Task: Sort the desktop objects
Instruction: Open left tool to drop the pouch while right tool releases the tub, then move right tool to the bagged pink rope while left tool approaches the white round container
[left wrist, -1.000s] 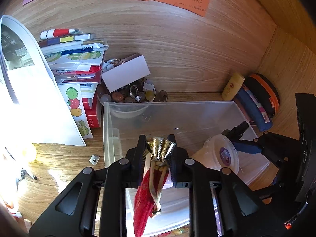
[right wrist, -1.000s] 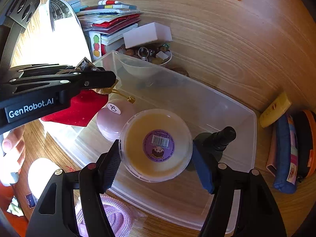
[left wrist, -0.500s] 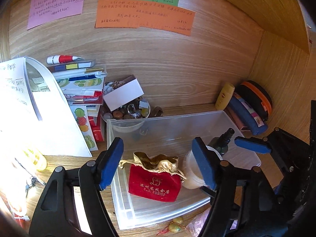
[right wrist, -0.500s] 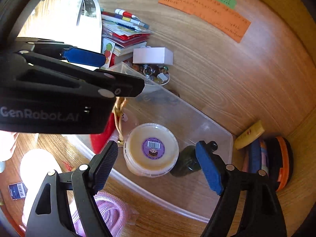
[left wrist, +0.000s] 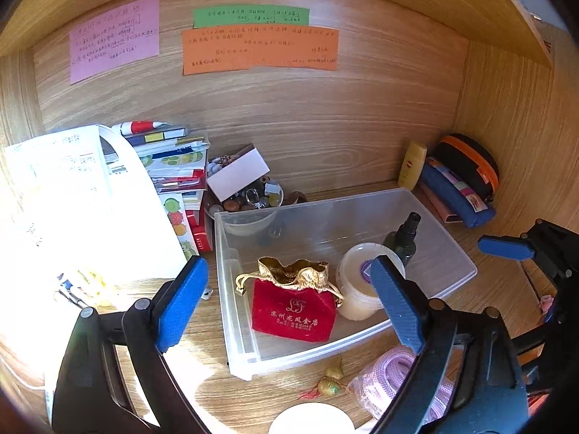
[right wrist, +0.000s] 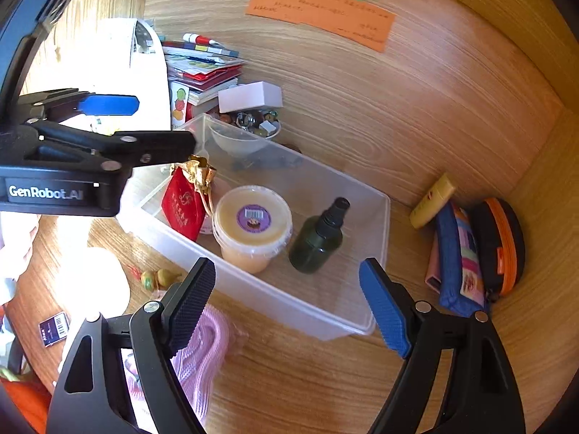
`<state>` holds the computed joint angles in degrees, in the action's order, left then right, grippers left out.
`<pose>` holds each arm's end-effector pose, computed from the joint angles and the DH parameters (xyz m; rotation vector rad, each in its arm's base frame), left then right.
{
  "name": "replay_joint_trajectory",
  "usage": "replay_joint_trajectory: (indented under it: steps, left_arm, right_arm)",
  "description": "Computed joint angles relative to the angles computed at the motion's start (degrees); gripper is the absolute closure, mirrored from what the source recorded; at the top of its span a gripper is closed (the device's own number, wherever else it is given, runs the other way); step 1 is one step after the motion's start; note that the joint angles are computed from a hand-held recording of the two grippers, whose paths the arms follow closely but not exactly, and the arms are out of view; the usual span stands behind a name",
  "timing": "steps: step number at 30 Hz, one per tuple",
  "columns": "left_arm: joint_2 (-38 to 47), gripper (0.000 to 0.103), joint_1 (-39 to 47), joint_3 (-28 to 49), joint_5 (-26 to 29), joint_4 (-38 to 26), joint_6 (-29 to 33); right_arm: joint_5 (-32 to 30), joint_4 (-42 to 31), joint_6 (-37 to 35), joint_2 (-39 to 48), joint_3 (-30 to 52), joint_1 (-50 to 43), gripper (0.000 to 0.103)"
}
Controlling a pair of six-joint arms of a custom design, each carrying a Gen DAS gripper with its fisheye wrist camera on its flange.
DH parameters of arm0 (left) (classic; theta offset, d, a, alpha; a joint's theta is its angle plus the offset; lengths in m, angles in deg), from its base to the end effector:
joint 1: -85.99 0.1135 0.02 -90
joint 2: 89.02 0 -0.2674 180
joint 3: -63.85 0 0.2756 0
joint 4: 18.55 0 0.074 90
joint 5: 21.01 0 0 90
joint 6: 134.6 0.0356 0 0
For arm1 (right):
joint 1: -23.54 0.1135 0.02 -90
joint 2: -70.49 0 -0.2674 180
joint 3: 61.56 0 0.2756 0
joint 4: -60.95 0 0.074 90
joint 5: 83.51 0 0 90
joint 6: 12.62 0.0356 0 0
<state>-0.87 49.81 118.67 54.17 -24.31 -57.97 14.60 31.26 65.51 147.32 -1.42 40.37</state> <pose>0.2683 -0.1850 0.1610 0.3054 2.2114 -0.1814 0.2871 0.0816 0.2156 -0.5228 2.3152 -0.1270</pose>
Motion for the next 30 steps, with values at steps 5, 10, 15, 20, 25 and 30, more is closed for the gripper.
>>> replay_joint_trajectory:
  steps: [5, 10, 15, 20, 25, 30]
  left_arm:
    - [-4.7, 0.009, -1.8, -3.9, -2.6, -0.7, 0.5]
    - [-8.7, 0.009, -3.2, -7.9, -3.9, -1.9, 0.9]
    - [-10.6, 0.009, -4.2, -11.5, -5.5, -2.8, 0.5]
    - [-14.3, 0.009, -4.6, -16.1, -5.8, -4.0, -0.6]
    - [-17.0, 0.009, -5.4, -19.8, -4.7, -5.4, -1.5]
    - [-14.3, 0.009, -7.3, -21.1, -4.0, -3.4, -2.4]
  right_arm:
    - [-3.9, -2.9, 1.7, -3.5, -1.4, -2.2, 0.021]
    - [-8.4, -5.3, 4.6, -5.2, -2.9, -2.9, 0.019]
    - [-10.6, -6.3, 7.7, -3.6, -3.7, -0.6, 0.019]
    - [-14.0, -5.5, 10.6, 0.3, -4.4, 2.3, 0.019]
    - [-13.2, -4.3, 11.8, 5.6, -4.2, 3.6, 0.019]
    - [-18.2, -3.9, 13.0, 8.0, -4.7, 0.9, 0.019]
